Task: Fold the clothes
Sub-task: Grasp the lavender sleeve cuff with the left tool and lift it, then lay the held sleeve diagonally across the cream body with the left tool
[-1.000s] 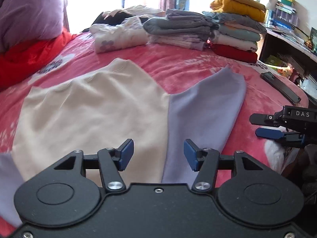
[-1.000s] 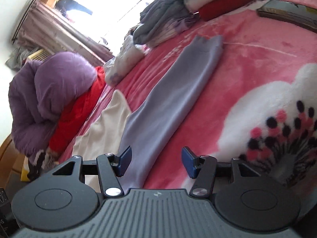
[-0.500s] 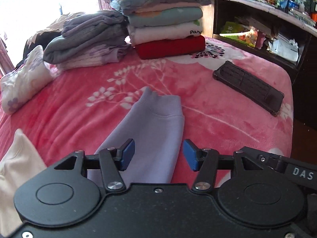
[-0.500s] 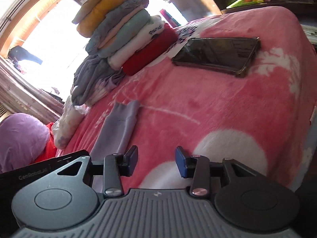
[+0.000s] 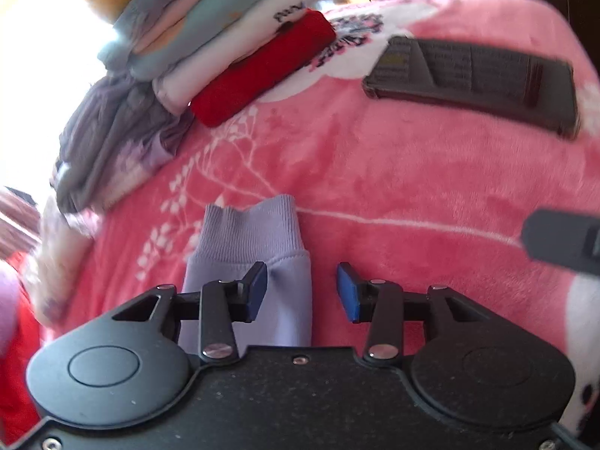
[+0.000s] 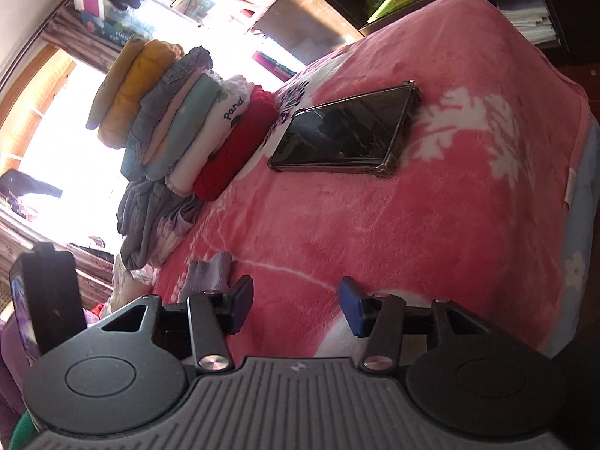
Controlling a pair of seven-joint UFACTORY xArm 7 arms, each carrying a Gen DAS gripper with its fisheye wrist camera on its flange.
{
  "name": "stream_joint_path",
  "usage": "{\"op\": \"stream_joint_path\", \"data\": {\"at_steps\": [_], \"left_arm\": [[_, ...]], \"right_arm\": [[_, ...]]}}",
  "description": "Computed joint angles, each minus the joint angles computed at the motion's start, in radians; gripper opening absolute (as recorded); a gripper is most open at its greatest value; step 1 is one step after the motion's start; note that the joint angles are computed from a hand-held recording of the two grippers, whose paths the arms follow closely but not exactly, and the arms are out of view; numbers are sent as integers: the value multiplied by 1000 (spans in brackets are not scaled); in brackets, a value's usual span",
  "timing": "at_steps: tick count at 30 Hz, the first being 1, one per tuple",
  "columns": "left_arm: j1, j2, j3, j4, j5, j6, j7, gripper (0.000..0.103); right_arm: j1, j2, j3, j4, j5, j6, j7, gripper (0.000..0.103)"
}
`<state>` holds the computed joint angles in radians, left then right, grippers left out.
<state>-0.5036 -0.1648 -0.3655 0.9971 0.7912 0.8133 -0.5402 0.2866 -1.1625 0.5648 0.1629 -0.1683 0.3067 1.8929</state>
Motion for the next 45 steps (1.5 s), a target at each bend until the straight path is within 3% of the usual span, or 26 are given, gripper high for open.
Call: {"op": "stream_joint_path", "data": {"at_steps": [3, 8, 10, 12, 16, 22, 26, 30, 33, 40, 45], "left_arm": [[-1, 21, -20, 15, 82, 54, -41, 38], [-35, 49, -31, 36, 164, 158, -126, 17], [-43, 35, -14, 29, 144, 145, -142, 10], [-35, 4, 13, 13, 83, 106, -144, 7], [18, -133, 102, -79, -154, -84, -134, 3], [64, -358, 190, -200, -363, -195, -92, 3], [90, -505, 237, -257, -473, -201, -39, 2], [134, -646, 281, -310, -558, -188, 4, 2], [183, -760, 316, -360, -594, -167, 43, 2], [339, -1010, 430, -464, -651, -72, 146, 2], [478, -1148, 523, -520, -659, 5, 243, 2]], "right_arm": [[0, -35, 11, -22, 14, 0, 45, 54], [-2, -33, 11, -20, 1, 3, 48, 56], [-1, -39, 16, -18, 3, 16, 61, 54], [-1, -50, 23, -23, 2, 16, 78, 57], [1, -63, 33, -16, -16, 37, 80, 61], [-14, -10, 37, 23, -61, -16, 11, 65], [-33, 76, 46, 66, -96, -156, -96, 66], [-46, 218, 67, 165, -159, -299, -297, 70], [-38, 334, 98, 257, -209, -346, -445, 70], [-13, 510, 210, 439, -247, -245, -690, 70], [-74, 584, 336, 544, -251, -169, -767, 71]]}}
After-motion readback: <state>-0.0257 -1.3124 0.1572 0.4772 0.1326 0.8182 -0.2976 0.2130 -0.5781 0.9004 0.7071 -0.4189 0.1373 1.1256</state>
